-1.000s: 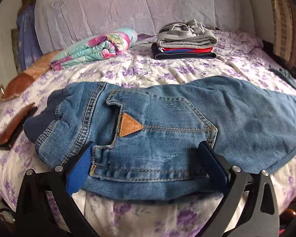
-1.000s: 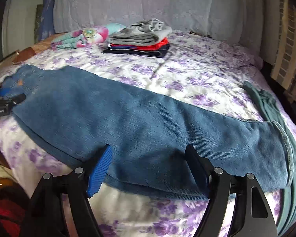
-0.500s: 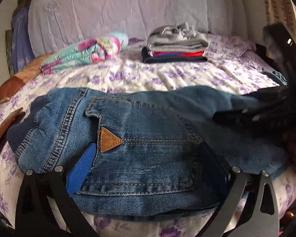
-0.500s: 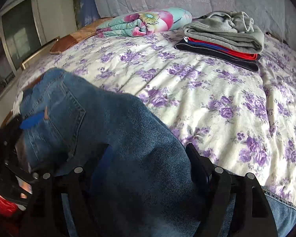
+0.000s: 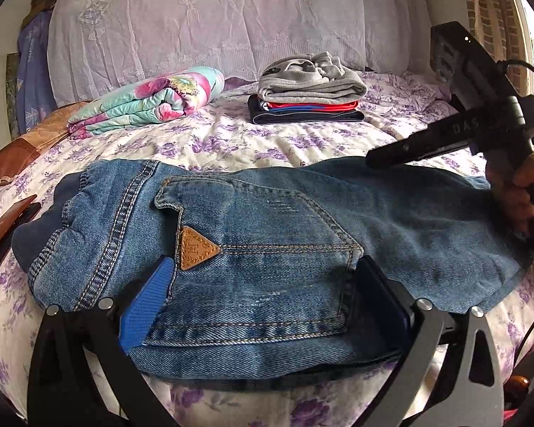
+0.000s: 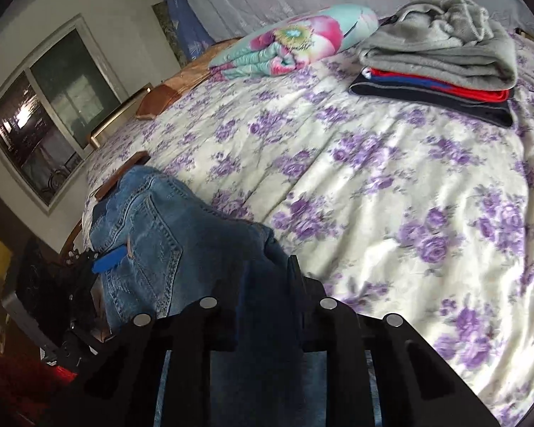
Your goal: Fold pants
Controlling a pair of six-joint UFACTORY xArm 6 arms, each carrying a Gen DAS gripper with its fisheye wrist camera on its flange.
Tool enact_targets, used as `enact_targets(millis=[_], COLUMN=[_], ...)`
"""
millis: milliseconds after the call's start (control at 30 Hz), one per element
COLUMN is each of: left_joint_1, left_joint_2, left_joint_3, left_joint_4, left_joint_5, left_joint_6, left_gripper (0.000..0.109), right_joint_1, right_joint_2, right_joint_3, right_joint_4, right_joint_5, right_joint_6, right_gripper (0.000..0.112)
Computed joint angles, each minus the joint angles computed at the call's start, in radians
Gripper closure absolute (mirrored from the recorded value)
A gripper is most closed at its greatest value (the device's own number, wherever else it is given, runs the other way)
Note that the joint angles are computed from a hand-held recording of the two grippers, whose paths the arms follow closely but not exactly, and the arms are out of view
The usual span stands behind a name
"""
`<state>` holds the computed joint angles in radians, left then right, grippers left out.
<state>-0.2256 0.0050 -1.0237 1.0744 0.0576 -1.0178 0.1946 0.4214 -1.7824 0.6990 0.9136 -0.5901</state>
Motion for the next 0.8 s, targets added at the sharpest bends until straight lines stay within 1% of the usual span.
enact_targets(millis=[167,267,300,333,467,500,533,600,667,700,733,767,800], left_joint_1=[0.000,0.002,0.004,0.005,0.004,0.004,0.004,0.005,0.006,0.008,0.008,0.007,0.005], left_joint_2=[0.004,0.006,0.007,0.008,0.009,0.009,0.009,0.011,0.014,0.015,0.016,0.016,0.016], left_joint_3=[-0.007,-0.011,-0.012,-0.013,-0.016,-0.016,-0.016,-0.016,-0.020,-0.021,-0.023,-0.022,-0.021], left_joint_4=[0.023,0.023,0.022,0.024,0.025,0.026,0.024,0.016,0.023,0.032,0.035,0.026,0.012], left_joint_5=[0.009,0.008,0.007,0.006,0.012,0.010,0.011,0.009,0.007,0.005,0.005,0.007,0.010], left_joint_6=[-0.024,-0.025,-0.026,-0.028,-0.030,-0.031,-0.029,-0.019,-0.027,-0.037,-0.040,-0.030,-0.015], left_gripper=[0.010,0.010,0.010,0.010,0.010,0.010,0.010,0.010,0.010,0.010,0.010,0.010,0.010], right_joint_1=[0.044,0.085,0.090,0.085,0.035,0.032,0.037,0.063,0.084,0.088,0.091,0.095,0.098], right_joint_2=[-0.060,-0.101,-0.098,-0.083,0.041,0.061,0.070,0.026,-0.032,-0.034,-0.016,0.019,0.068], right_joint_3=[0.114,0.182,0.178,0.153,-0.037,-0.065,-0.074,-0.007,0.067,0.065,0.040,0.002,-0.055], right_joint_4=[-0.070,-0.192,-0.217,-0.208,-0.049,-0.032,-0.026,-0.048,-0.045,-0.073,-0.120,-0.196,-0.271], right_joint_5=[-0.102,-0.197,-0.200,-0.179,-0.002,0.013,0.010,-0.085,-0.188,-0.214,-0.220,-0.215,-0.173], right_joint_6=[-0.014,-0.004,0.007,0.016,0.040,0.045,0.045,0.026,-0.032,-0.021,0.010,0.056,0.099], right_gripper=[0.091,0.091,0.091,0.090,0.083,0.083,0.085,0.096,0.099,0.099,0.099,0.099,0.098])
